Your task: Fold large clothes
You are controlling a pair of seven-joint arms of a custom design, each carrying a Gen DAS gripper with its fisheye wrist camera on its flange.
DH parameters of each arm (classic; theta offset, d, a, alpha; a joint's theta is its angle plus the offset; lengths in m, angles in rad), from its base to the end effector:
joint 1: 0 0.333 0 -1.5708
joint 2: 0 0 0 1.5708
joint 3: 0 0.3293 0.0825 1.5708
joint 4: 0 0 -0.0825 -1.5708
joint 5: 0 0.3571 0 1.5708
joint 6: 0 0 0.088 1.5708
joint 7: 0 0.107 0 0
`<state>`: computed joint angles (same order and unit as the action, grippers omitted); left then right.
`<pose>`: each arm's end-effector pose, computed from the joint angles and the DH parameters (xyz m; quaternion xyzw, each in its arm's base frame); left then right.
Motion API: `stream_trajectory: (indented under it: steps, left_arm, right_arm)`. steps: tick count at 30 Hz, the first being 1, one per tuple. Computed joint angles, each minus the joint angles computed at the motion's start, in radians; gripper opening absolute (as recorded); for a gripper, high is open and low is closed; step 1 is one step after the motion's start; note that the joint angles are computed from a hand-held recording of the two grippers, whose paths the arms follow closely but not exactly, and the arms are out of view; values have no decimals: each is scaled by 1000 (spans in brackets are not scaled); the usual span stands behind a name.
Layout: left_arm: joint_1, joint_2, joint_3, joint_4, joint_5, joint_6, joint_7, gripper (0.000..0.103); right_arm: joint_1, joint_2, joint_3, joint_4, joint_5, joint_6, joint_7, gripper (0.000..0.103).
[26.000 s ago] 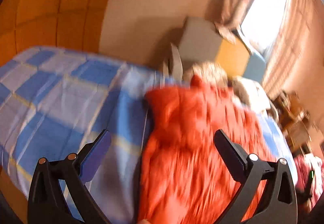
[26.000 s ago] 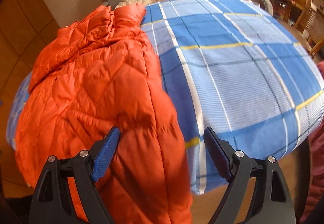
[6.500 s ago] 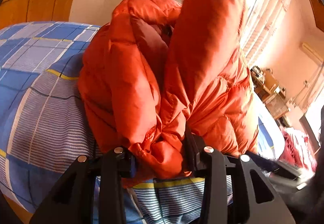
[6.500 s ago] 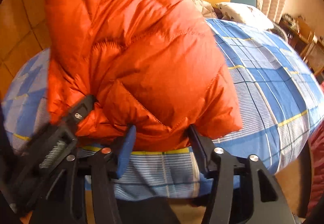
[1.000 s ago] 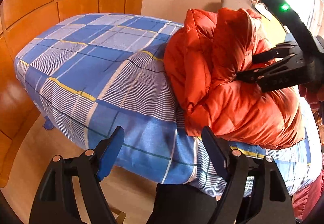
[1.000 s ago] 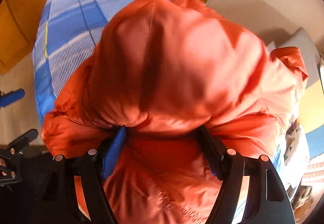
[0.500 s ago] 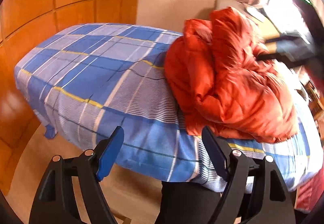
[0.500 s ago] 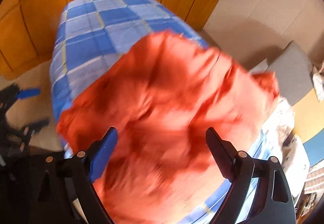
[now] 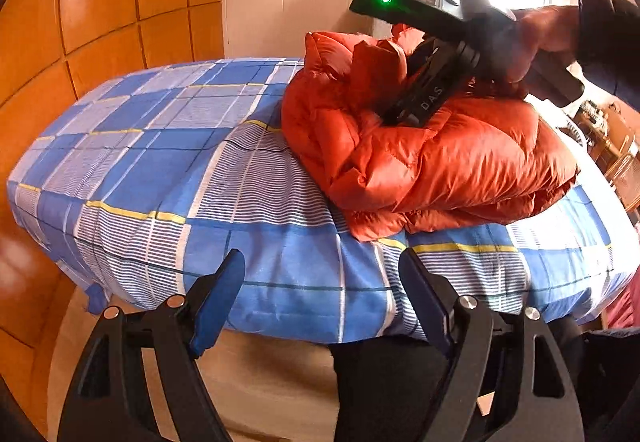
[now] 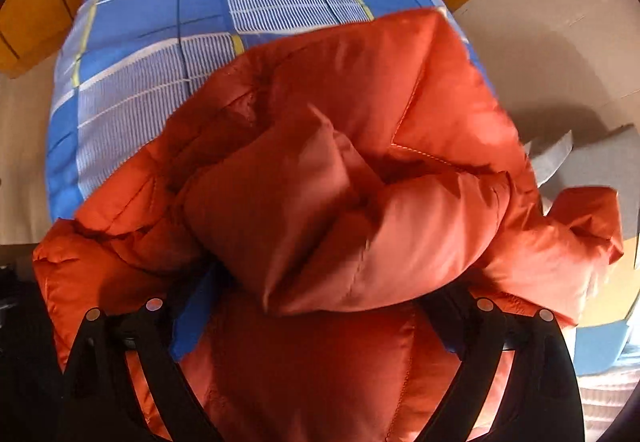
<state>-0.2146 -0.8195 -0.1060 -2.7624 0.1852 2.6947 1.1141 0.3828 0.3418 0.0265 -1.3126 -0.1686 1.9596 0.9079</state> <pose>0.2968 -0.1111 0.5445 -0.6562 0.6542 -0.2895 0.2400 0.6176 0.2523 0.5933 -0.9593 0.2254 -0.1673 0.0314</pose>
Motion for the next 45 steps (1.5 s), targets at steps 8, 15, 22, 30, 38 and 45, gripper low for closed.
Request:
stream_trajectory:
  steps: [8,15,22,30,38,45]
  left_arm:
    - [-2,-31,-1,-9,3,-15,6,80]
    - [-4,-46,-4,-12,13,-7,7,82]
    - [-14,-52,-6,-13,14,-9,6,84]
    - [5,-58,-10,-20,18,-16,-9,85]
    - [44,-40,-15,-8,10,-80,-103,85]
    - [1,-17,30,-8,-19,-22,-76,85]
  right_arm:
    - [-18,-122,5,-174,12,164,63,92]
    - [-91,-239,15,-273,177,219,84,94]
    - [-149,-346,7,-376,337,243,45,94]
    - [-199,-479,-16,-539,426,290,1,95]
    - [-242,-589,15,-749,405,385,255,91]
    - [-234,-576,71,-866,230,535,493,93]
